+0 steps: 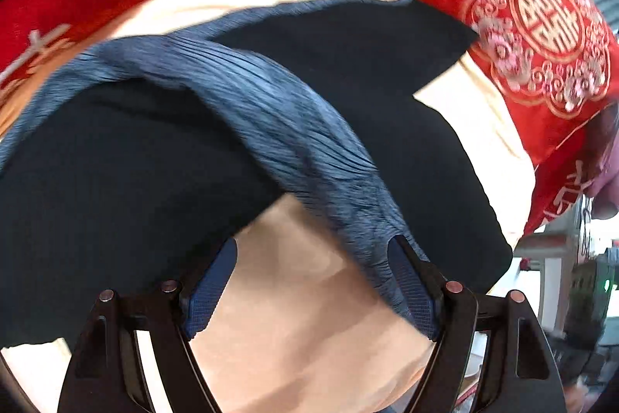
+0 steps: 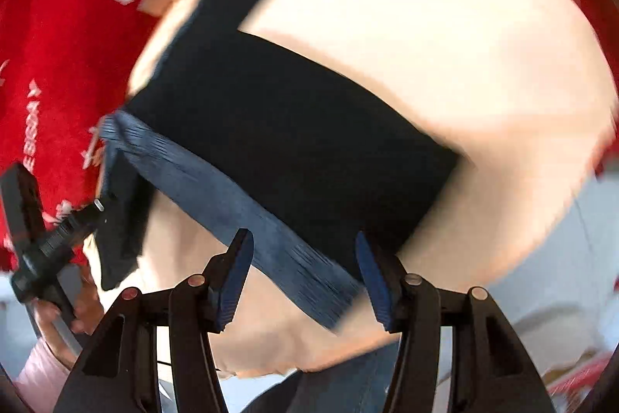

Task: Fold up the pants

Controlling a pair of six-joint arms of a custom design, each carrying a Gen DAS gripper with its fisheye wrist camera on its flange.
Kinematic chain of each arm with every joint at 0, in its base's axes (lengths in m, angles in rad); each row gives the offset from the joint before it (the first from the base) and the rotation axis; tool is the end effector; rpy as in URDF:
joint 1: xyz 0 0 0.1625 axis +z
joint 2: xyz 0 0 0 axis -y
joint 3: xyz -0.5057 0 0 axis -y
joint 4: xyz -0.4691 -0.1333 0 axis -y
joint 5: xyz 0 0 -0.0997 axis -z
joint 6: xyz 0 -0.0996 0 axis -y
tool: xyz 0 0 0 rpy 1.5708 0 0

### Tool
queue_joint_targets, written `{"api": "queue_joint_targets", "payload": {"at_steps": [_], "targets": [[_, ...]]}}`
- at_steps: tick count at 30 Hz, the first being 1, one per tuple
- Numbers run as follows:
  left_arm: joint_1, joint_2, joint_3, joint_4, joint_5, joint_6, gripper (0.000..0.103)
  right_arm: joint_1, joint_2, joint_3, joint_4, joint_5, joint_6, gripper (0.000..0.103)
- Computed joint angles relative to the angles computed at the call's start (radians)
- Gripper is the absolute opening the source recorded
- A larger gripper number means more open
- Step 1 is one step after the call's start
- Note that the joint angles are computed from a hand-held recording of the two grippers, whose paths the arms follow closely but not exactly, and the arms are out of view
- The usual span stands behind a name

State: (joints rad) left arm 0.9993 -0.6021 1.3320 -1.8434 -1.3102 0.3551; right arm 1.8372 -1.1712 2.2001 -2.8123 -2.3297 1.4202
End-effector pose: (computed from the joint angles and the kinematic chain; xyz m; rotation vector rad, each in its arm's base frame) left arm -0.3062 -0.7701 0.0058 1.3155 2.4441 0.6026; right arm 0.2076 -0.5149 0.1769 -1.5238 -2.1371 0.9671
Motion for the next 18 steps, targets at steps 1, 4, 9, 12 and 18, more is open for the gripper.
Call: {"api": "queue_joint_targets", "payload": {"at_steps": [1,4,9,12,18], "targets": [[-0.003,0.003,0.002,0.007,-0.005,0.000,0.081,0.009,0.004,0.016,-0.017,-0.006,0.033,0.059],[-0.010,0.004,0.030,-0.014,-0.029,0.007,0.081,0.019,0.051,0.072,-0.212,0.005,0.040,0.059],[-0.014,0.013,0.055,-0.016,-0.036,-0.043,0.081,-0.009,0.155,0.104,-0.568,0.065,-0.080,0.059],[-0.022,0.001,0.072,-0.025,-0.006,-0.044,0.035,-0.028,0.158,0.102,-0.601,0.101,-0.101,0.047],[-0.048,0.005,0.023,-0.030,-0.054,-0.119,0.023,-0.027,0.043,0.054,-0.480,0.115,-0.239,0.013]]}}
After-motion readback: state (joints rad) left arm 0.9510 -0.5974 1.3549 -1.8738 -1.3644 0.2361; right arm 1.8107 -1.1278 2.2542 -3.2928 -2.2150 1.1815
